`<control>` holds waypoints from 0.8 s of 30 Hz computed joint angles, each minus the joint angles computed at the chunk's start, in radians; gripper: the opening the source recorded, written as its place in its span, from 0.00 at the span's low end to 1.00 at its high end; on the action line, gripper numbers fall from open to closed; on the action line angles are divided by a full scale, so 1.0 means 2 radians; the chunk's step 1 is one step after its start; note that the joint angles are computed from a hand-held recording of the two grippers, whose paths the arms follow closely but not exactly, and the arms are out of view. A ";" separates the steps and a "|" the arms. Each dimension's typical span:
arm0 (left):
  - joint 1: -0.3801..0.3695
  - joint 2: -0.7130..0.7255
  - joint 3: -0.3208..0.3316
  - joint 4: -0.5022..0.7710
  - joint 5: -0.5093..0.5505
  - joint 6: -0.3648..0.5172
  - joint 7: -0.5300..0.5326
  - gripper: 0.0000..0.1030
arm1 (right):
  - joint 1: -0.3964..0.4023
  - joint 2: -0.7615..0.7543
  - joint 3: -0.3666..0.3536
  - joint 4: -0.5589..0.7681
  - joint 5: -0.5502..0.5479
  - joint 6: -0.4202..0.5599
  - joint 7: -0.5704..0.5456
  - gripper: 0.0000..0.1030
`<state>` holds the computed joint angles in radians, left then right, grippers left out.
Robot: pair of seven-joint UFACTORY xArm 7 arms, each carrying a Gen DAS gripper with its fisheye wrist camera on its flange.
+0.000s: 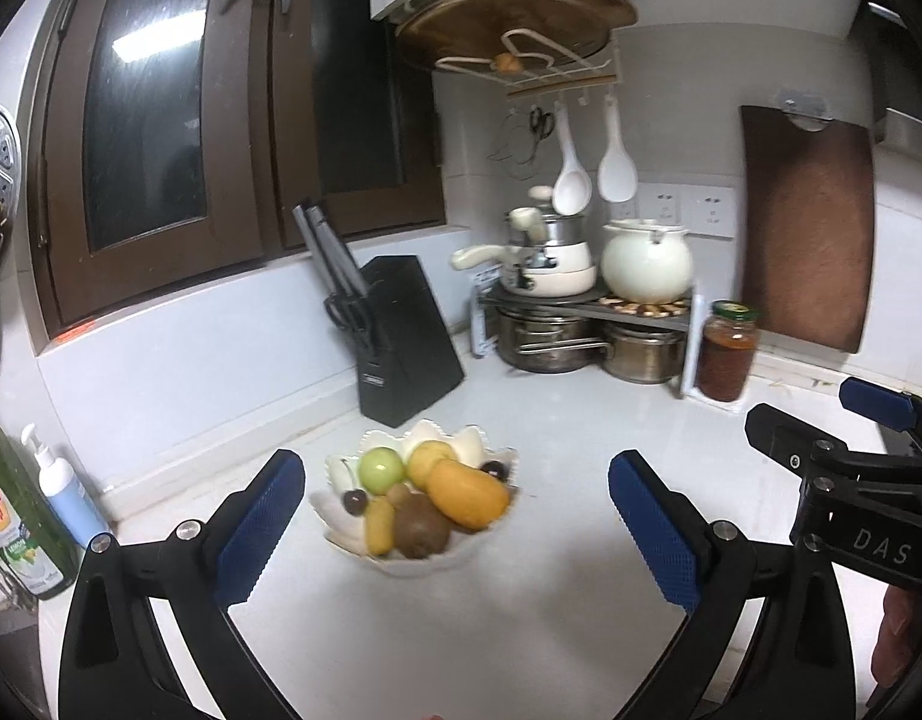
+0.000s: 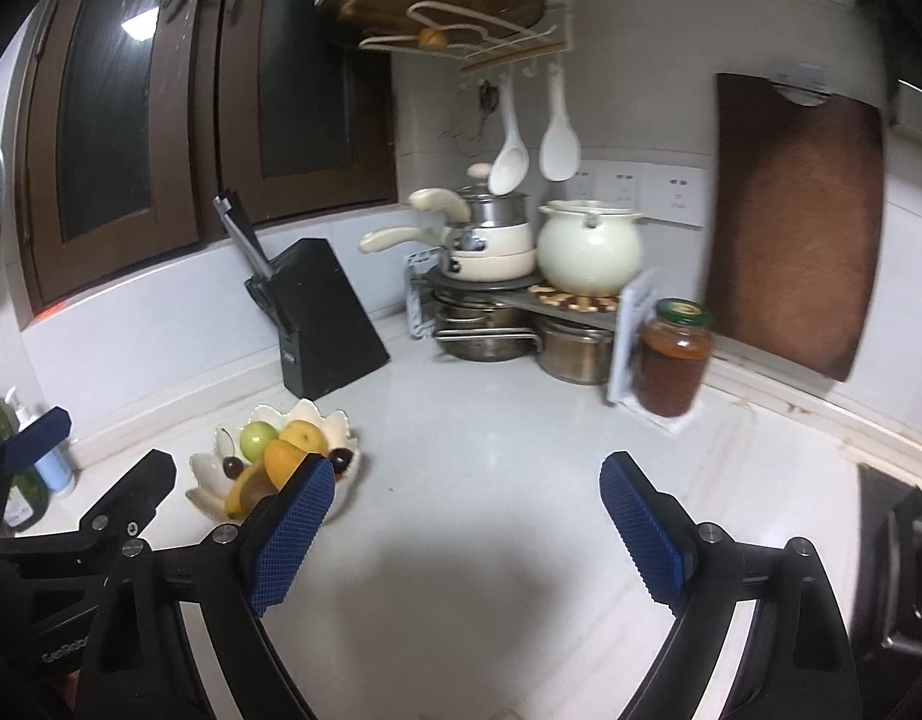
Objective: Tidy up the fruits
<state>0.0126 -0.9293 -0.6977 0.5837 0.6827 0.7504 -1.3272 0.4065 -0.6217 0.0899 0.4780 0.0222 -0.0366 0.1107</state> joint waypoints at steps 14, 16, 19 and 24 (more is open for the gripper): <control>-0.038 0.021 -0.112 0.089 -0.059 0.120 -0.038 1.00 | -0.018 -0.274 -0.081 -0.125 0.023 0.144 -0.079 0.89; -0.037 0.022 -0.128 0.102 -0.064 0.135 -0.041 1.00 | -0.028 -0.310 -0.086 -0.135 0.028 0.168 -0.091 0.89; -0.031 0.022 -0.151 0.121 -0.073 0.157 -0.041 1.00 | -0.047 -0.361 -0.096 -0.147 0.035 0.207 -0.113 0.89; -0.014 0.012 -0.184 0.151 -0.098 0.184 -0.035 1.00 | -0.069 -0.417 -0.113 -0.153 0.049 0.258 -0.146 0.89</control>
<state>-0.0154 -0.9047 -1.0659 0.8865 0.4865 1.1179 -1.3963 0.2681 -1.4554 -0.1367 0.1724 0.1212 0.4788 -0.1821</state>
